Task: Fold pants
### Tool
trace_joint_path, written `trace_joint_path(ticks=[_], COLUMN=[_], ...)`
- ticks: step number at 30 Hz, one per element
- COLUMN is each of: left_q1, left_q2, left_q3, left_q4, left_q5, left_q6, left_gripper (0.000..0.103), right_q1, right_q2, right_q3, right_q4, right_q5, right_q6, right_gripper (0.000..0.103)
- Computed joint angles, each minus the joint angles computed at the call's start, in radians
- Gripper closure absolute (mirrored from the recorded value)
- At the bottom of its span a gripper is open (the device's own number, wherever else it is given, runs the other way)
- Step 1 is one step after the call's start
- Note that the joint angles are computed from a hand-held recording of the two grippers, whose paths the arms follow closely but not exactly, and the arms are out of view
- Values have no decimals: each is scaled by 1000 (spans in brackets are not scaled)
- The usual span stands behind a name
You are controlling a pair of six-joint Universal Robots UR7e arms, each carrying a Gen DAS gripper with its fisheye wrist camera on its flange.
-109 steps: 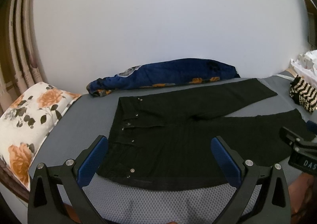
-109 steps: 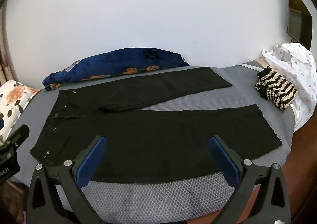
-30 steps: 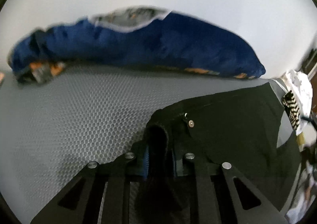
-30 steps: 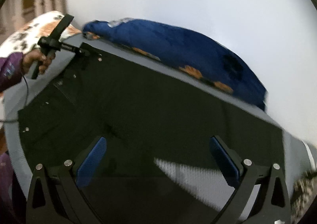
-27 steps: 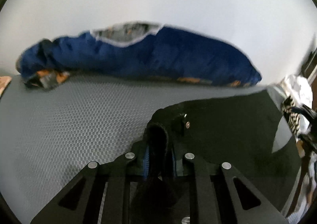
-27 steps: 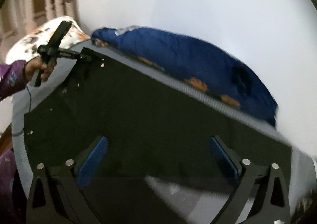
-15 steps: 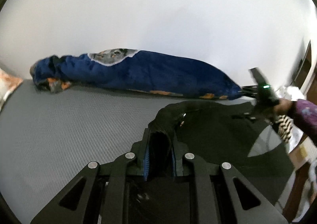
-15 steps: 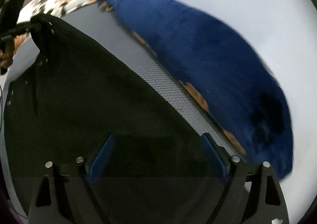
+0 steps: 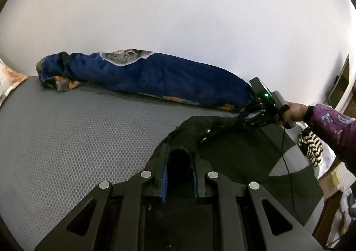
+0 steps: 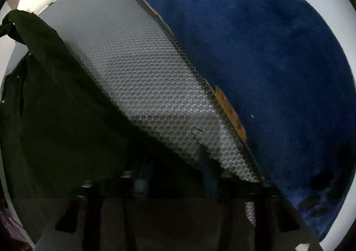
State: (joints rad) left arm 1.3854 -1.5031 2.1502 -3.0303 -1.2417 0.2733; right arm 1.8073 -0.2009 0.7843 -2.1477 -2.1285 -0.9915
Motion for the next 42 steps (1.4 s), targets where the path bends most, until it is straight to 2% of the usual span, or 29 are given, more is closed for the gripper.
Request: trace_joint_path(ticks=[2, 4, 9, 13, 17, 22, 29, 32, 36, 41, 42], left_q1=[0, 3, -6, -15, -17, -47, -76, -83, -50, -36, -39], left_q2=[4, 3, -19, -71, -141, -249, -398, -460, -509, -518, -517], left_q3=[-1, 0, 15, 43, 100, 200, 326, 372, 406, 434, 436], left_q4=[-12, -21, -27, 17, 56, 81, 153, 189, 240, 249, 250], left_q5=[7, 14, 53, 60, 57, 84, 128, 153, 154, 177, 193], left_q6=[-2, -8, -16, -61, -113, -151, -188, -189, -206, -189, -182], left_gripper=[86, 86, 86, 86, 86, 86, 85, 85, 85, 84, 80], right_q1=[11, 24, 50, 70, 94, 125, 122, 141, 155, 157, 154], right_q2=[-17, -46, -192, -312, -412, -508, -526, -528, -513, -499, -499], right_q3=[50, 122, 442, 680, 890, 1109, 1326, 1376, 1429, 1456, 1459], right_q4=[-68, -152, -497, -713, -877, -1009, -1192, -1212, -1237, -1268, -1269], right_q5=[-35, -52, -51, -25, -6, -2, -3, -7, -7, -18, -17], right_q6=[-21, -36, -66, -29, 51, 144, 212, 251, 302, 323, 327], right_gripper=[97, 98, 98, 98, 98, 99, 98, 98, 98, 98, 98])
